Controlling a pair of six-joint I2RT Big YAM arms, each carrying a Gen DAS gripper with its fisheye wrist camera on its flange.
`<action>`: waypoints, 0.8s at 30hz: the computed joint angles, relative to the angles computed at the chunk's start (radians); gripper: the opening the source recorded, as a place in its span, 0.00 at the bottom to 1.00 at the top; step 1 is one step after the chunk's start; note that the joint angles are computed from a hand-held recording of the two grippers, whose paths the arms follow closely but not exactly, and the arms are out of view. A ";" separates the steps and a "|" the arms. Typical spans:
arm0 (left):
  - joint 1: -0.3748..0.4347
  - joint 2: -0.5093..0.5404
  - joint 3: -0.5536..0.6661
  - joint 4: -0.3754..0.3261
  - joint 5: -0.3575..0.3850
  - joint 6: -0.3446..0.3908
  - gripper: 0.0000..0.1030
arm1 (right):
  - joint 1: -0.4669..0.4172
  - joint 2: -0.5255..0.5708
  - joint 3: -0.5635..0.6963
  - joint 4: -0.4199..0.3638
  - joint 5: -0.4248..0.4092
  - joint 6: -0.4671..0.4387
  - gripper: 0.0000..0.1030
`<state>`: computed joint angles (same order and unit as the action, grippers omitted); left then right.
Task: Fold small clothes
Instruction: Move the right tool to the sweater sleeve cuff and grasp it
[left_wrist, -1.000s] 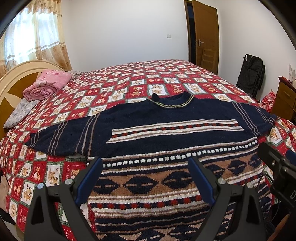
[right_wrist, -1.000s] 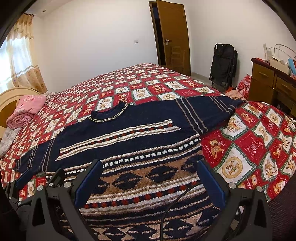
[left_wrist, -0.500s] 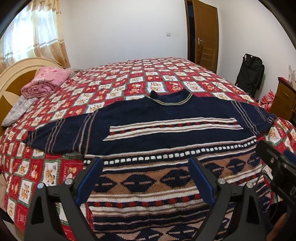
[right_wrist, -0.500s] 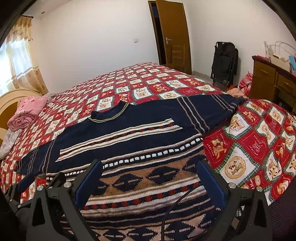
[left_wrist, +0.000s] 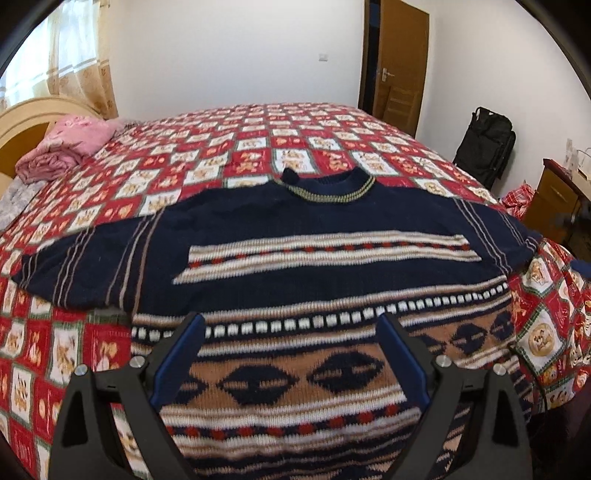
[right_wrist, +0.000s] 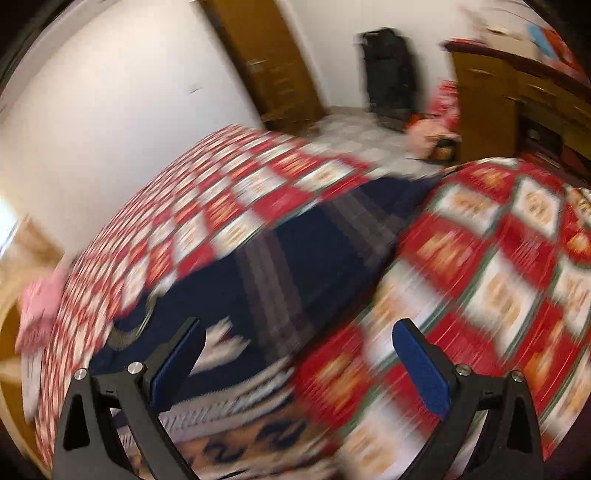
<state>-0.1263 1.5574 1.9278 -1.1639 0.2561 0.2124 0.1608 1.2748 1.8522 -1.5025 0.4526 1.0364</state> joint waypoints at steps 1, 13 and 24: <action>-0.003 0.005 0.006 0.010 0.002 0.000 0.93 | -0.083 -0.005 0.005 -0.004 -0.033 -0.023 0.98; -0.039 0.154 0.175 -0.042 -0.039 -0.028 0.93 | -0.638 0.156 0.088 -0.034 -0.268 -0.256 0.62; -0.072 0.227 0.260 -0.090 -0.108 -0.022 0.93 | -0.647 0.395 0.288 -0.180 -0.098 -0.396 0.62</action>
